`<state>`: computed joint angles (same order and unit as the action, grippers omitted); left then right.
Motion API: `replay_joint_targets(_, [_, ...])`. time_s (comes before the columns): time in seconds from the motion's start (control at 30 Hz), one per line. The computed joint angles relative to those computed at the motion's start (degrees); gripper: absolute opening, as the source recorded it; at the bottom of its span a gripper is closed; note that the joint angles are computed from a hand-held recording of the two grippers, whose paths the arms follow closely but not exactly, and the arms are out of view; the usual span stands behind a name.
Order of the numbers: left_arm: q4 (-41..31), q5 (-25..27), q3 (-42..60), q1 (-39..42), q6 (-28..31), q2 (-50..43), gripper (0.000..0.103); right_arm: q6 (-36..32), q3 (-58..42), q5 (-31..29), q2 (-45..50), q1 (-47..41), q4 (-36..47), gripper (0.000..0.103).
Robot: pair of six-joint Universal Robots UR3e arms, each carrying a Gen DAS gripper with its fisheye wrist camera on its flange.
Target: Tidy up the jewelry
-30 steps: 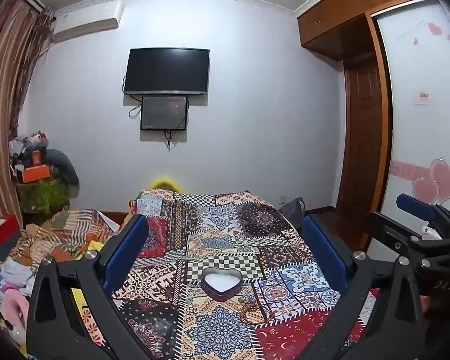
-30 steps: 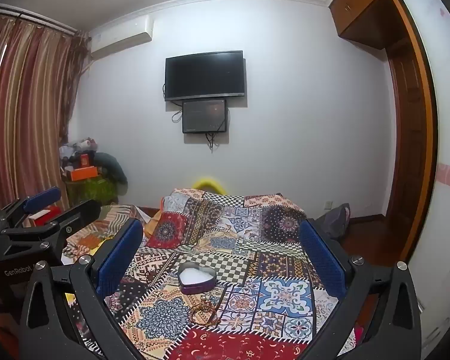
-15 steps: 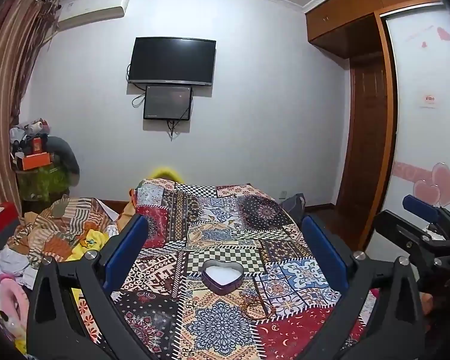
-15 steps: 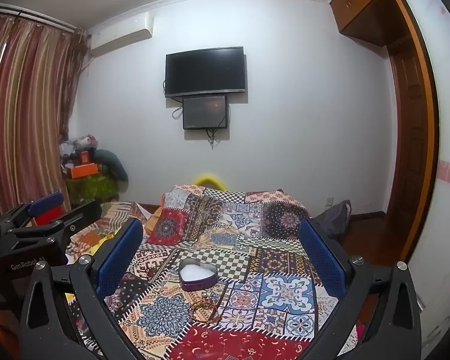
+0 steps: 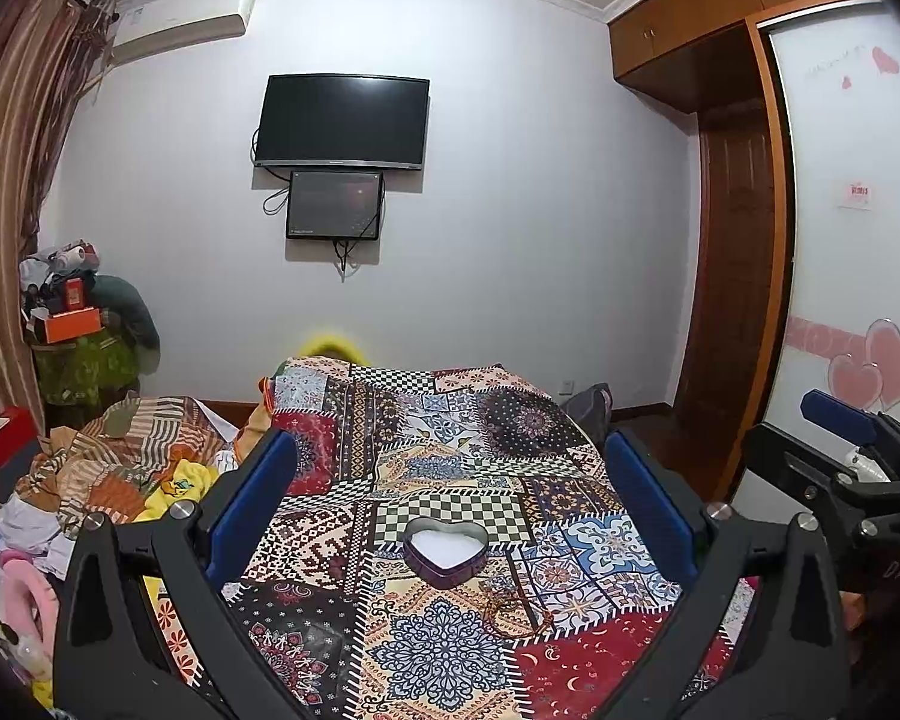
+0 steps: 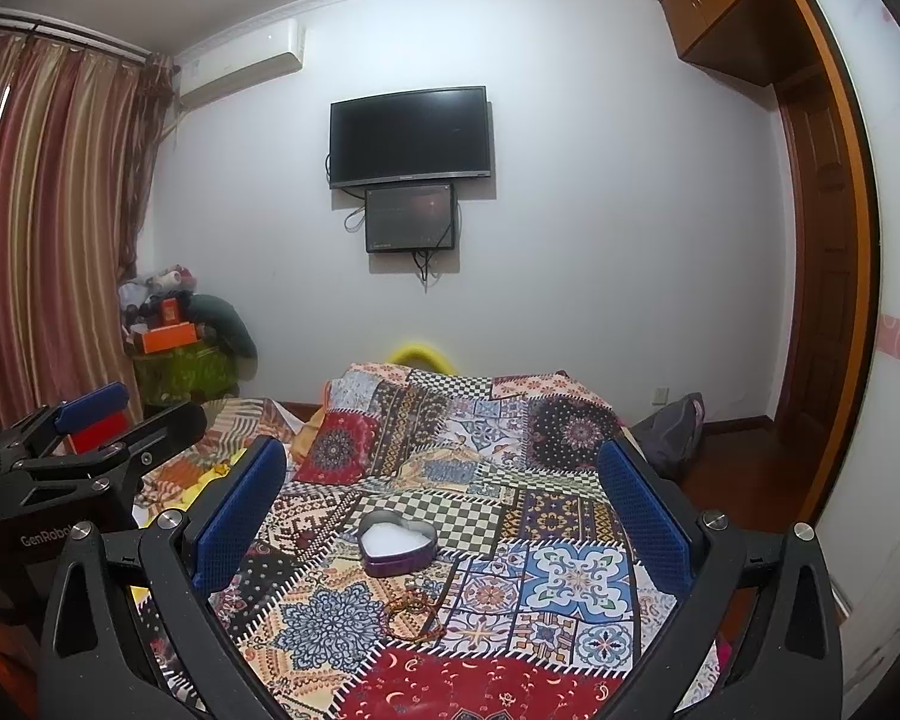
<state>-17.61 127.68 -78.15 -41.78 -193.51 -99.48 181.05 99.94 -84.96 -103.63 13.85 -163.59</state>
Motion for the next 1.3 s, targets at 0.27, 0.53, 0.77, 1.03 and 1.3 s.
replay_joint_targets(0.27, [0.67,-0.03,-0.84,0.02,-0.14,0.11,0.103,0.02,0.59,-0.08,-0.19,0.10,-0.19,0.103])
replay_joint_targets(0.53, [1.03,-0.31,-1.06,0.16,-0.32,0.12,0.103,-0.05,0.41,-0.06,-0.25,0.06,0.04,0.103])
replay_joint_targets(0.77, [1.39,-0.02,-1.55,0.05,-0.13,0.17,0.103,0.01,0.03,0.22,-0.47,-0.13,0.69,0.103])
replay_joint_targets(1.03, [1.49,0.30,-1.45,-0.08,0.06,-0.02,0.103,-0.16,-0.28,0.04,-0.35,-0.06,0.89,0.103])
replay_joint_targets(1.3, [1.78,0.66,-1.35,-0.26,0.07,-0.43,0.103,-0.14,-0.10,0.20,-0.52,-0.09,0.93,0.103])
